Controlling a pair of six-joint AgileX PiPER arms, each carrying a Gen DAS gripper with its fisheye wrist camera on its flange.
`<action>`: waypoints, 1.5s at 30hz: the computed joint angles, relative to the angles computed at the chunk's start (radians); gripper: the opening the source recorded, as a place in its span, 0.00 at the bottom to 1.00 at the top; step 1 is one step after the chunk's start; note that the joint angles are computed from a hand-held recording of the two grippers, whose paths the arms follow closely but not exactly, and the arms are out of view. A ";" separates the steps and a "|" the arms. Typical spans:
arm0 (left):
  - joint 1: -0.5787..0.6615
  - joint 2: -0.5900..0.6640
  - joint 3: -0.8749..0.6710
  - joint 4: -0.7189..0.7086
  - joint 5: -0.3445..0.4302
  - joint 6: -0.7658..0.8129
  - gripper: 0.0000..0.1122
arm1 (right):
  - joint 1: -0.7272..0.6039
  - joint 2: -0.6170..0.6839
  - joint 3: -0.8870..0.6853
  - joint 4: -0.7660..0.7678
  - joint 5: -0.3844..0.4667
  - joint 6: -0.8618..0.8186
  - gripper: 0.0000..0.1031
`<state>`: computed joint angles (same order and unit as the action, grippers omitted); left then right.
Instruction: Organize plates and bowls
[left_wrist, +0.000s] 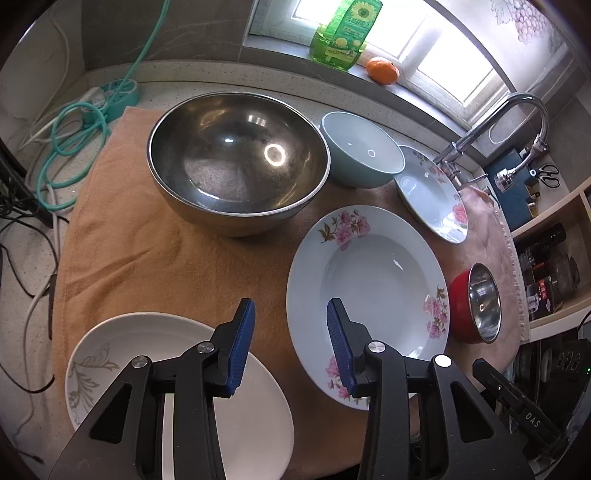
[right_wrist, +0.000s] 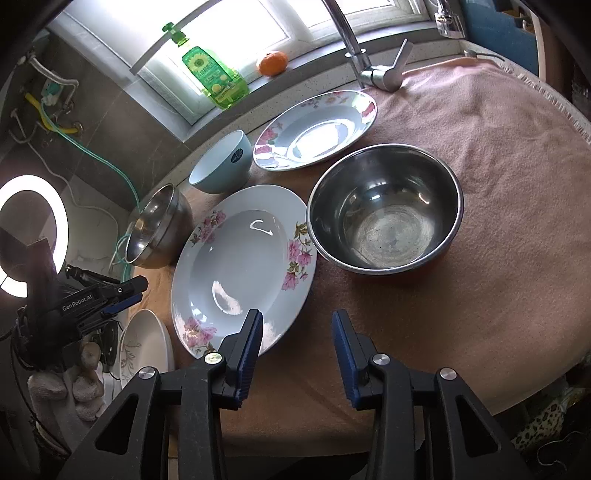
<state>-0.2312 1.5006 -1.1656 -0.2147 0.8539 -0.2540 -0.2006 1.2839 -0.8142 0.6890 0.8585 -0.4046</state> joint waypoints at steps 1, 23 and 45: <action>0.005 0.012 -0.006 -0.011 0.004 0.017 0.33 | -0.002 0.008 0.005 0.014 -0.005 -0.001 0.34; 0.044 0.180 -0.128 -0.090 0.068 0.154 0.26 | 0.014 0.143 0.025 0.153 -0.101 -0.048 0.20; 0.048 0.221 -0.163 -0.108 0.071 0.176 0.20 | 0.015 0.200 0.006 0.189 -0.097 -0.086 0.19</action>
<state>-0.1828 1.7212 -1.3283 -0.3230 0.9248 -0.0777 -0.1855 1.4839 -0.8078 0.8783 0.7617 -0.4906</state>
